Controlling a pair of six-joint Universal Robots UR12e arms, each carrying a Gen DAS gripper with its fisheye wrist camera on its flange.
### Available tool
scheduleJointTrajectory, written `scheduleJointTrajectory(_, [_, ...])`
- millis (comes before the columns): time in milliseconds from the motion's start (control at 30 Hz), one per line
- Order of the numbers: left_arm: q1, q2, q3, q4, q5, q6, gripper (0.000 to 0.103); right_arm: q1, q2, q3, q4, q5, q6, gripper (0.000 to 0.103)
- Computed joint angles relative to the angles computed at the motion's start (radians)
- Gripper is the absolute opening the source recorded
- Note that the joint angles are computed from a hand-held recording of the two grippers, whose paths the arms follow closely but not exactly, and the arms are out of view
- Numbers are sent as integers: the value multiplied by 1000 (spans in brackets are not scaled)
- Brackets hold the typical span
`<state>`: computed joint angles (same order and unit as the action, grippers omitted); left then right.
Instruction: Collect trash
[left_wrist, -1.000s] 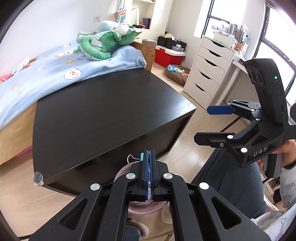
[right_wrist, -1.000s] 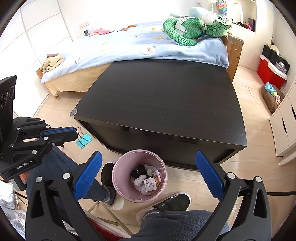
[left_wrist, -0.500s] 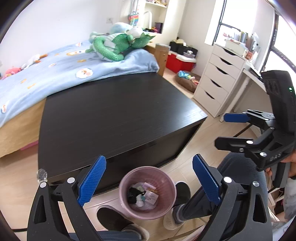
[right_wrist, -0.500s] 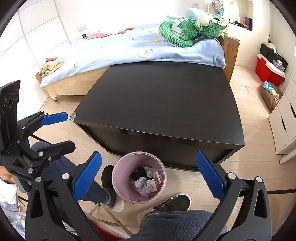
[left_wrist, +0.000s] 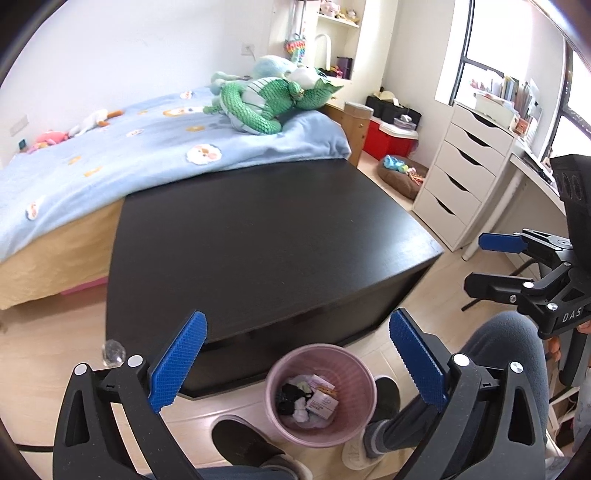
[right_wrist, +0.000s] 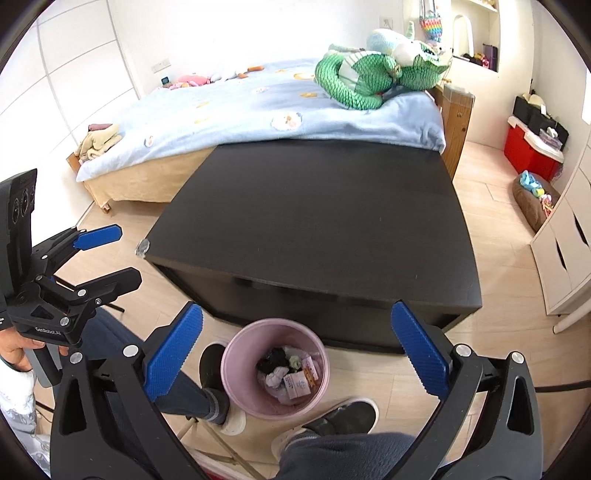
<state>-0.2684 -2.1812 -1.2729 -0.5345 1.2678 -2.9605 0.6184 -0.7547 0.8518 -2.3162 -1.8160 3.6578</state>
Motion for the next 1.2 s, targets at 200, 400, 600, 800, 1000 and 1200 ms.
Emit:
scheduleJointTrajectory(200, [2, -23, 42, 36, 30, -23, 95, -11, 37, -78, 4, -16, -36, 100])
scheduleJointTrajectory(400, [1, -57, 108, 33, 57, -25, 96, -25, 91, -182, 27, -22, -66, 100])
scheduleJointTrajectory(600, [15, -86, 164, 10, 11, -45, 97, -37, 130, -258, 53, -11, -85, 100])
scheduleJointTrajectory(800, [13, -103, 196, -46, 15, -43, 97, -40, 152, -306, 85, -12, -102, 100])
scheduleJointTrajectory(1000, [10, -106, 199, -45, 30, -52, 97, -40, 158, -321, 98, -15, -104, 100])
scheduleJointTrajectory(1200, [12, -106, 199, -33, 19, -66, 97, -41, 161, -328, 107, -11, -104, 100])
